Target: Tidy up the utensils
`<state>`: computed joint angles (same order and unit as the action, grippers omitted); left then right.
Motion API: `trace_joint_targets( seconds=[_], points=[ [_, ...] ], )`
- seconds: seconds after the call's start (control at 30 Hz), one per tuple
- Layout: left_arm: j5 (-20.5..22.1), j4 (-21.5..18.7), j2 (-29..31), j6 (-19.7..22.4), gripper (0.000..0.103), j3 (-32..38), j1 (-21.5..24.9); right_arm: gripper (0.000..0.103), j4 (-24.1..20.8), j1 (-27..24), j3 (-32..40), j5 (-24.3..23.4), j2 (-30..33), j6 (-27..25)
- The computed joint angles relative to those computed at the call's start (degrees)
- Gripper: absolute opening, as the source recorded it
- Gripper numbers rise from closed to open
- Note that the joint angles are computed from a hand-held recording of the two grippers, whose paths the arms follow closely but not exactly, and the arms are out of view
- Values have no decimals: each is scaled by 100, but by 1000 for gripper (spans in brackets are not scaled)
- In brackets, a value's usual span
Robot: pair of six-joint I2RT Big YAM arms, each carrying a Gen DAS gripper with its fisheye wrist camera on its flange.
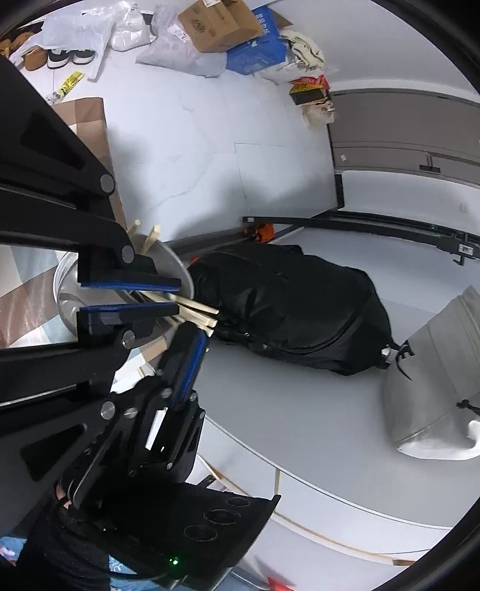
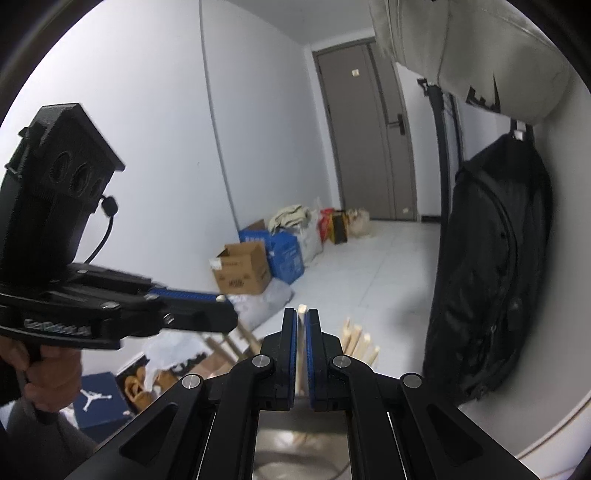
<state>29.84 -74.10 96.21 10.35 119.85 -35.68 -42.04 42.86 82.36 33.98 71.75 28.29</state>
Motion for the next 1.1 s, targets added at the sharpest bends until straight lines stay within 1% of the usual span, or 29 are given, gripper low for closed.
trace_joint_targets(
  seconds=[0.03,0.07,0.1,0.13,0.17,0.2,0.27,0.33,0.43,0.47,0.5,0.53,0.57,0.6,0.63,0.67,0.7,0.73,0.77,0.87,0.93,1.0,1.03,1.1],
  points=[
    [-13,-141,55,2,2,85,4,8,-224,10,72,-19,21,145],
    [-32,-336,133,-49,2,232,11,13,-308,34,60,-23,-15,277],
    [7,-369,129,-114,2,247,37,25,-261,96,-34,62,-115,376],
    [34,-326,75,-181,2,208,66,36,-225,178,-112,254,-203,456],
    [37,-217,-20,-247,3,118,94,41,-220,276,-172,460,-297,549],
    [40,-115,-94,-296,4,34,112,45,-176,355,-233,561,-402,593],
    [63,207,-353,-503,8,-215,172,48,-136,547,-326,874,-585,650],
    [-21,547,-592,-737,20,-483,182,59,-105,762,-398,1225,-710,703],
    [-322,1061,-975,-1023,33,-928,148,68,-131,1076,-486,1688,-842,887],
    [-420,1218,-1110,-1085,35,-1081,129,69,-180,1137,-487,1814,-862,964],
    [-508,1327,-1203,-1134,39,-1194,105,71,-277,1237,-473,1969,-877,1077],
    [-593,1446,-1319,-1186,42,-1322,83,72,-308,1285,-454,2017,-871,1116],
    [-674,1570,-1432,-1232,43,-1456,64,72,-351,1329,-439,2083,-878,1149],
    [-764,1683,-1509,-1280,45,-1548,50,73,-386,1436,-418,2246,-872,1192],
    [-882,1811,-1613,-1346,50,-1677,23,77,-353,1480,-426,2306,-880,1175],
    [-921,1886,-1685,-1387,54,-1765,24,79,-319,1571,-424,2428,-878,1157],
    [-988,1975,-1791,-1437,60,-1889,7,82,-316,1645,-407,2556,-861,1139],
    [-1059,2042,-1863,-1450,61,-1977,-3,83,-305,1716,-379,2649,-832,1117],
    [-1220,2160,-1984,-1472,61,-2115,-46,84,-298,1801,-366,2745,-821,1110],
    [-1375,2234,-2142,-1529,64,-2276,-87,90,-374,2007,-295,3014,-761,1189],
    [-1518,2339,-2284,-1593,73,-2441,-109,96,-196,2123,-343,3204,-803,1107],
    [-1704,2471,-2426,-1625,78,-2605,-145,99,45,2247,-420,3408,-861,1012],
    [-1848,2526,-2495,-1622,80,-2683,-169,101,41,2328,-442,3519,-875,1074],
    [-2001,2630,-2638,-1626,80,-2849,-201,103,26,2444,-459,3670,-871,1195]
  ],
)
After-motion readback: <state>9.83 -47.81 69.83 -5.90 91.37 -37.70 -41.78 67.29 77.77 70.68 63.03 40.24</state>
